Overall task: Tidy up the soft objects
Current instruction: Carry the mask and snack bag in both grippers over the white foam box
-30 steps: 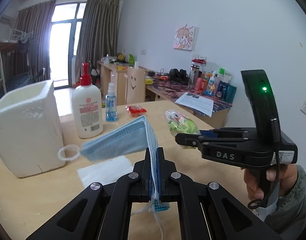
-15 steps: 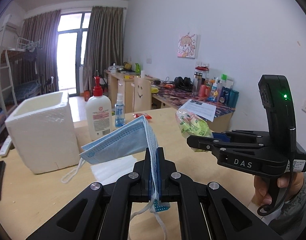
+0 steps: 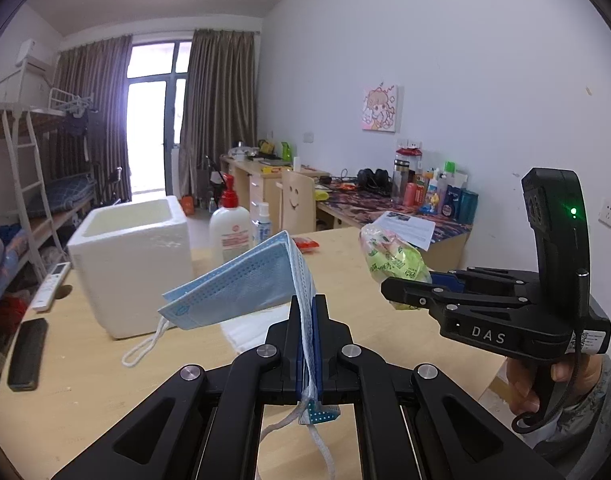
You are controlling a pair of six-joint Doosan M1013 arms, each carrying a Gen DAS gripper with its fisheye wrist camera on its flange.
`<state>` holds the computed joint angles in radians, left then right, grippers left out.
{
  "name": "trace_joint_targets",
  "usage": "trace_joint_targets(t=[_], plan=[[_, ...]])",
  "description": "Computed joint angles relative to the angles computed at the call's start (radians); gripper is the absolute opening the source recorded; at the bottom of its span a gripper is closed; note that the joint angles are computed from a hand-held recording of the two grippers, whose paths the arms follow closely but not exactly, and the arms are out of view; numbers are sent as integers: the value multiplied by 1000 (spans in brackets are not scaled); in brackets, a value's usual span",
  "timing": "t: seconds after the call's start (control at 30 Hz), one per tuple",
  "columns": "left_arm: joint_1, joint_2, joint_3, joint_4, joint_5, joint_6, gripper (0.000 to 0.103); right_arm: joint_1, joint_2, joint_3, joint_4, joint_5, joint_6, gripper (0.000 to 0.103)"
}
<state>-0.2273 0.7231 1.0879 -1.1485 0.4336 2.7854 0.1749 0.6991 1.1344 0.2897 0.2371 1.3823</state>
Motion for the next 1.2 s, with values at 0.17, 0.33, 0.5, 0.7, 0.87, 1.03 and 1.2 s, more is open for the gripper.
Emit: trace_joint_targets(t=[0.17,0.33,0.5,0.7,0.87,1.03,1.2], plan=[[17,-30,53,-110,-18,126,4,19,-6,12,-61,-40,75,29],[38,-47,96,-209,-49,205,4,45,-10,18,-149,-65,144,29],[52,-70,146,-299,-139,295,4,65,-2,3,-145,-72,135,29],[71,-79,169,-387,-179,367,4,84,11,-20,-77,-67,32,29],[82,-89,189,-560,-233,523,4,101,28,-52,33,-54,-116,29],[85,-84,178,-695,-278,638,4,107,55,-104,161,-13,-274,29],[85,-68,147,-676,-309,607,4,105,85,-157,228,29,-357,29]])
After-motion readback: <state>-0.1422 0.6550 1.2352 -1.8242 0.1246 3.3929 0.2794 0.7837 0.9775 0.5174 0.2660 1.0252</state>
